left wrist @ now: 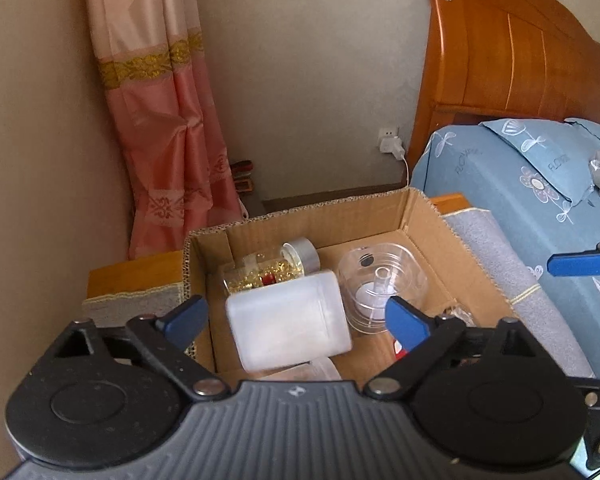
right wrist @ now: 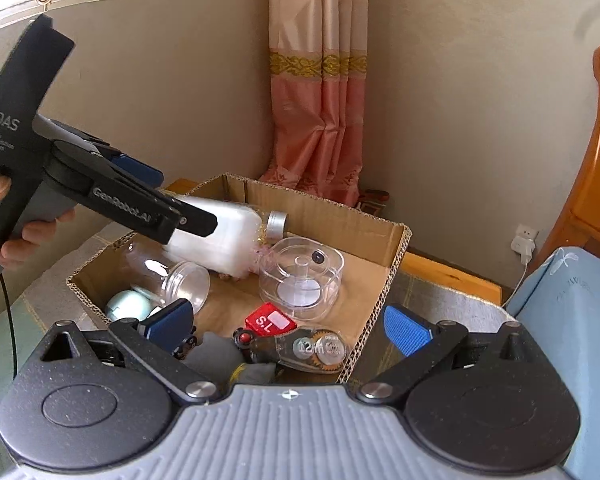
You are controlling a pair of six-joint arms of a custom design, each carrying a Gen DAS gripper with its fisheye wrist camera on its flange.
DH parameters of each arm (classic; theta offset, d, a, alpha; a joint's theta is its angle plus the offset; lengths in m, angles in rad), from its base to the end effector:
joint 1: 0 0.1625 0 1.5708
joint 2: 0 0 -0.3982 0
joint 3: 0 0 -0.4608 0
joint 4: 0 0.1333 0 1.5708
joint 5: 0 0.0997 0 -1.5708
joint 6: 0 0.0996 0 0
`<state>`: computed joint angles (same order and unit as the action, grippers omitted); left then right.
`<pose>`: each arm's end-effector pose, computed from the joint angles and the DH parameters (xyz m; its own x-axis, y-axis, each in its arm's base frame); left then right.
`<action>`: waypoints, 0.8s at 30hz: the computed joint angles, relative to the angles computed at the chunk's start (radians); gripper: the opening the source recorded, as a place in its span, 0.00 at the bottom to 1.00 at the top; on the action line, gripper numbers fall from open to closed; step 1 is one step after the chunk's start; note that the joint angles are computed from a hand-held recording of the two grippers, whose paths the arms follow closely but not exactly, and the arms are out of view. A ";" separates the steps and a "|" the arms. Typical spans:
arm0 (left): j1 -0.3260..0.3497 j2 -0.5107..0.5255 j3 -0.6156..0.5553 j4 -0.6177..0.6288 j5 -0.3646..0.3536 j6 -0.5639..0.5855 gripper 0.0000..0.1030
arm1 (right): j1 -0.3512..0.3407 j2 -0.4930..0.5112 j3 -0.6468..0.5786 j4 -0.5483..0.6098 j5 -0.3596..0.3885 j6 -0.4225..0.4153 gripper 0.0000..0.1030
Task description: Organize rigid objects
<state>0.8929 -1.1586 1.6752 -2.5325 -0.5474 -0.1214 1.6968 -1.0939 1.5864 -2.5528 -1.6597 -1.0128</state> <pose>-0.2517 -0.6607 0.2959 -0.6998 -0.0454 -0.7129 0.4849 0.7027 -0.5207 0.2144 -0.7021 0.2577 -0.4319 -0.7871 0.4404 -0.9014 0.3926 -0.1825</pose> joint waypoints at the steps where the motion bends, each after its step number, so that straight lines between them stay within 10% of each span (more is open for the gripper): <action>1: -0.008 -0.008 0.014 -0.017 0.010 0.012 0.95 | 0.001 -0.004 0.003 0.004 -0.001 0.010 1.00; 14: -0.148 -0.169 0.241 -0.039 0.126 -0.091 0.96 | 0.031 -0.116 0.131 -0.051 -0.065 0.115 1.00; 19: -0.230 -0.249 0.365 0.039 0.210 -0.283 0.96 | 0.047 -0.196 0.238 -0.138 -0.120 0.166 1.00; 24: -0.286 -0.310 0.410 0.444 0.257 -0.695 0.96 | 0.054 -0.265 0.353 -0.227 -0.200 0.256 1.00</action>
<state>0.6064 -1.4688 2.0854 -2.0889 -0.2907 -0.8159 1.7503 -1.3591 1.9396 -2.7794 -1.8597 -0.7567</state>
